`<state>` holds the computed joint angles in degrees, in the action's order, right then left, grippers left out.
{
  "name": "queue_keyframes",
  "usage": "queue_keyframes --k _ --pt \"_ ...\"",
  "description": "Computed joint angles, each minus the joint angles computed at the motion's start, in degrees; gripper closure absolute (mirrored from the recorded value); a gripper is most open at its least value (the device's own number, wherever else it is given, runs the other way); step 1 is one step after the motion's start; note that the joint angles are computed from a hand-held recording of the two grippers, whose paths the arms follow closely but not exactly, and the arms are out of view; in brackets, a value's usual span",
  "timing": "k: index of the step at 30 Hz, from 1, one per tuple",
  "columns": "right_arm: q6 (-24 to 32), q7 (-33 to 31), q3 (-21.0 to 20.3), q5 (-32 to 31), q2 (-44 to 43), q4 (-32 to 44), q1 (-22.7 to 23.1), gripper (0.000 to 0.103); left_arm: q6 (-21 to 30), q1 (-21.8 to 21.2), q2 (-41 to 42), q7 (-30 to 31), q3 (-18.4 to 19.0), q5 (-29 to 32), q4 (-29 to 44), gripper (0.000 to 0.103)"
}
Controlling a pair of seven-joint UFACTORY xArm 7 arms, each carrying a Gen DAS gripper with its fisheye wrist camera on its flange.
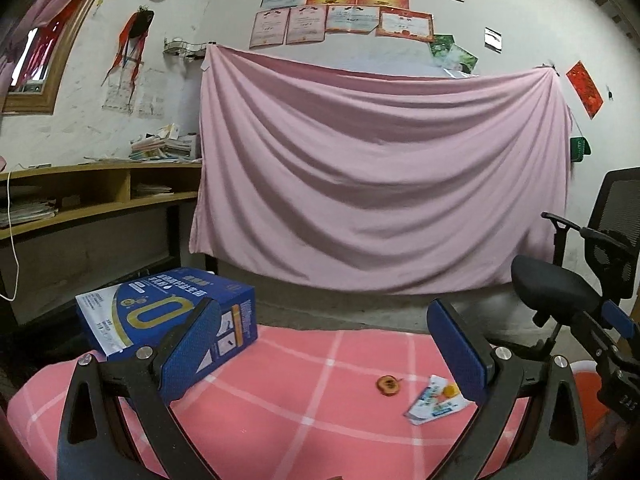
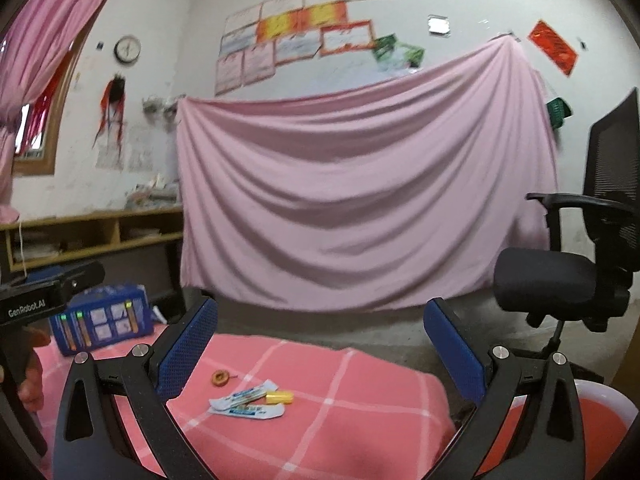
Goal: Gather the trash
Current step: 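Move both tools back over the toothpaste tubes and cracker, then grasp the round cracker with the left tool while the right tool grasps the yellow cap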
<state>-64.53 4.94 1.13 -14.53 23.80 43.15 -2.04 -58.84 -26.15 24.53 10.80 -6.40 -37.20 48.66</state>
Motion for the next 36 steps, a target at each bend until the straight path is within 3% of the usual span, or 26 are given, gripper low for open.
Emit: queue_keyframes --k 5,9,12,17,19,21,23,24,29,33,36 --pt "2.68 -0.43 0.14 0.38 0.68 1.76 0.48 0.0 1.51 1.17 1.81 -0.33 0.86 2.24 2.24 0.002" --pt "12.09 1.41 0.55 0.65 1.18 5.72 0.33 0.0 6.44 1.27 2.83 2.62 1.82 2.22 5.22 0.002" --pt "18.45 5.74 1.68 -1.79 2.06 8.75 -1.48 0.0 13.6 0.44 4.05 7.57 3.22 -1.19 9.14 0.002" --pt "29.71 12.72 4.49 -9.83 3.03 13.44 -5.51 0.0 24.14 0.35 5.18 8.29 5.26 -0.6 12.77 0.003" --pt "36.07 16.19 7.78 -15.83 3.92 16.19 -8.92 0.004 28.28 -0.45 5.45 8.74 6.57 0.03 14.01 0.004" --pt "43.92 20.63 15.19 -24.32 5.67 19.58 -15.93 0.014 34.0 -1.19 6.07 8.97 8.26 1.43 15.6 0.02" --pt "50.34 20.94 23.11 -28.12 7.64 21.55 -22.37 0.023 38.8 -1.73 6.82 8.13 9.53 2.81 16.97 0.033" --pt "52.3 20.08 25.72 -28.62 8.42 21.96 -24.43 0.025 41.45 -1.42 7.13 7.45 9.7 3.75 17.78 0.037" --pt "61.97 12.54 37.74 -27.84 12.95 24.0 -32.91 0.041 49.41 6.89 8.34 4.18 2.54 11.06 20.58 0.056" --pt "69.07 6.76 42.95 -23.9 16.47 26.44 -35.78 0.066 53.2 9.36 9.56 2.97 -0.13 15.44 22.87 0.066" --pt "70.89 3.27 45.14 -20.97 17.88 27.06 -37.42 0.072 56.15 9.22 10.27 1.97 -0.05 18.62 24.88 0.066"
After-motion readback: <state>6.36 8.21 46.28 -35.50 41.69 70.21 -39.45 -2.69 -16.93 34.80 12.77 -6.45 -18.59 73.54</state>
